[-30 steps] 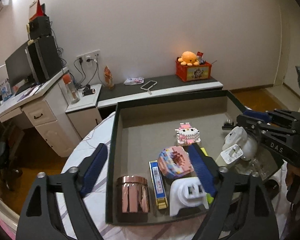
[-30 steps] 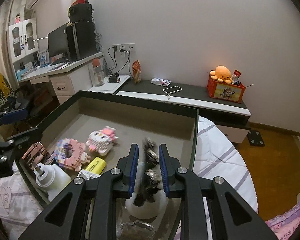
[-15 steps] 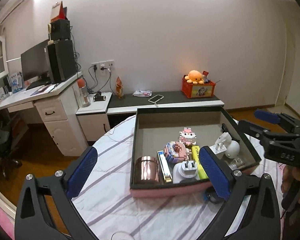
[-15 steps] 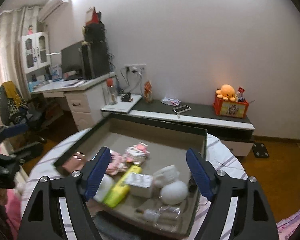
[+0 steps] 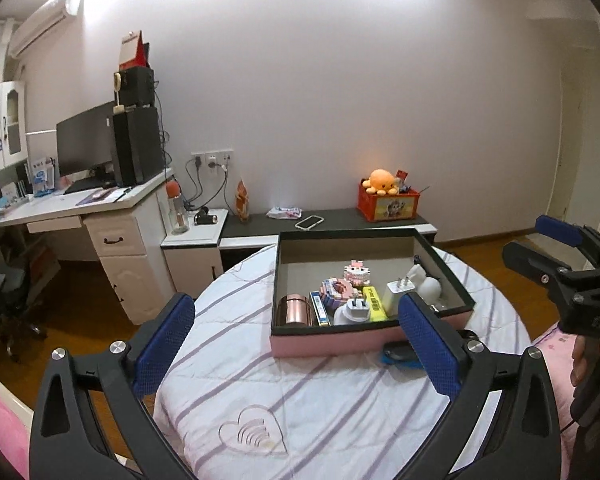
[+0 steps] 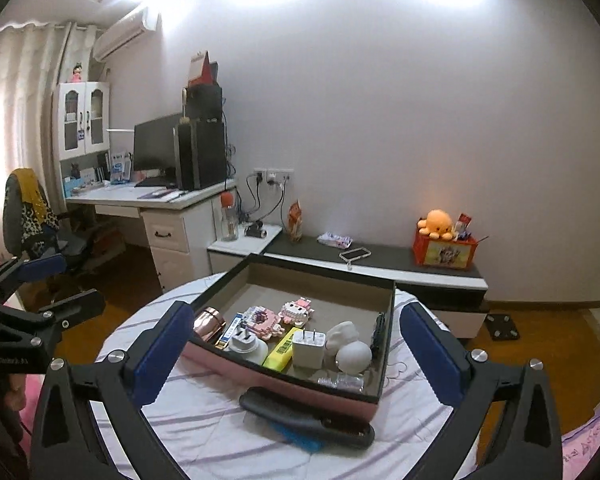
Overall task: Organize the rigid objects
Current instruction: 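Withdraw both tools from the box back over the bed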
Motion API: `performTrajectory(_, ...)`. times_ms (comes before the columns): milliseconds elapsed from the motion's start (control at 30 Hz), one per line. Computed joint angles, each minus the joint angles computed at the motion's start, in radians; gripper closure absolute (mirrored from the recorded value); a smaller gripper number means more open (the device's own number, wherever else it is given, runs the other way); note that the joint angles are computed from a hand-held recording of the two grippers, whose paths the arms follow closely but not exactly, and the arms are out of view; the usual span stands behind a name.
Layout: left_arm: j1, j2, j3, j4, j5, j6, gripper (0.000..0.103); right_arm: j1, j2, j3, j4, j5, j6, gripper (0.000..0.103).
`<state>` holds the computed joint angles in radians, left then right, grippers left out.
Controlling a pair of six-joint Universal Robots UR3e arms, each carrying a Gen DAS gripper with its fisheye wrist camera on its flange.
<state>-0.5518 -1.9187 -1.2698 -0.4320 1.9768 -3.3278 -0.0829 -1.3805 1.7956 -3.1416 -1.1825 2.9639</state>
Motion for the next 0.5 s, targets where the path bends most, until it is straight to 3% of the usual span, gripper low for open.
performTrajectory(233, -0.03, 0.133, -0.179, 0.039, 0.022, -0.015, 0.0, -0.075, -0.181, 0.19, -0.034, 0.039, 0.036, 0.0)
performTrajectory(500, -0.059, 0.157, -0.2, 0.004, 0.063, -0.032, 0.0, -0.161, -0.29, 0.306, -0.023, 0.08, 0.035, 0.0)
